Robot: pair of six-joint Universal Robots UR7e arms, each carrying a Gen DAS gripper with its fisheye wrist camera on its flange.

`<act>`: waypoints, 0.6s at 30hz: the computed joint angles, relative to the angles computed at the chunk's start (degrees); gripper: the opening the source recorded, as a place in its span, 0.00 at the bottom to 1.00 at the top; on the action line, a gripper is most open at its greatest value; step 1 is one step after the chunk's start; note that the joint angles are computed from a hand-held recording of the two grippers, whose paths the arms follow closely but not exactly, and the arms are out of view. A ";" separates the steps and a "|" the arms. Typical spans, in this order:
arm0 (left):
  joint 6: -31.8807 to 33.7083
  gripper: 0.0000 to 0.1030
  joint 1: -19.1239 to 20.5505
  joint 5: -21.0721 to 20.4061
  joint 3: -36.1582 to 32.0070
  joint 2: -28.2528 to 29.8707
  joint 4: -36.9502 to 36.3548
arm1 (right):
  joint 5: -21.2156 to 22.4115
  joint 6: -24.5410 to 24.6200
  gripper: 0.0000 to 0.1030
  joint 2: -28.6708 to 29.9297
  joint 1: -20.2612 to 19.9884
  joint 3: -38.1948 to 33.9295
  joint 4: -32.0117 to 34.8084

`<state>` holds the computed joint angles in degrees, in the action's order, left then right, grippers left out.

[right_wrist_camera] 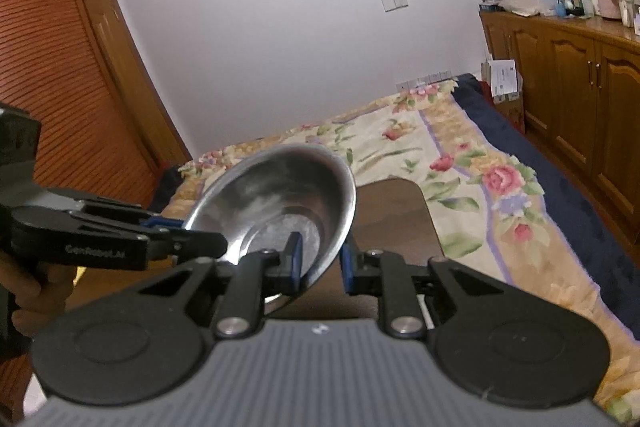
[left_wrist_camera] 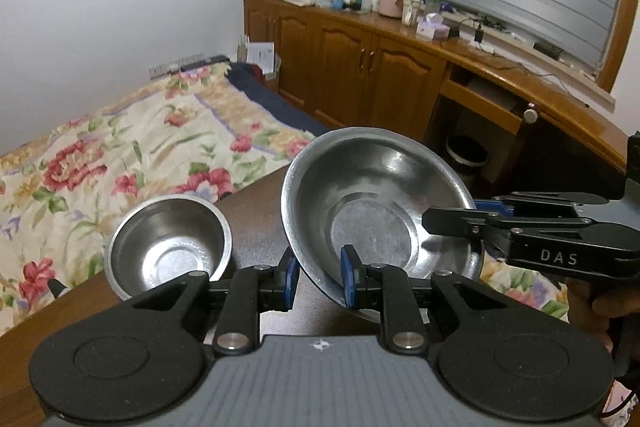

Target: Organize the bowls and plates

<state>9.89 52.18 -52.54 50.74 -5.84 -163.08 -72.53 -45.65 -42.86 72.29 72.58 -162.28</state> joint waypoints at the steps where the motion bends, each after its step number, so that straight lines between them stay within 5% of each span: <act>1: 0.28 0.23 -0.26 0.04 1.43 -0.67 -1.13 | 0.12 0.04 0.21 -0.27 0.04 0.43 -0.37; 18: 0.93 0.24 -2.79 -1.18 19.96 -8.62 -14.93 | 0.59 -0.09 0.21 -4.97 0.05 9.71 -6.34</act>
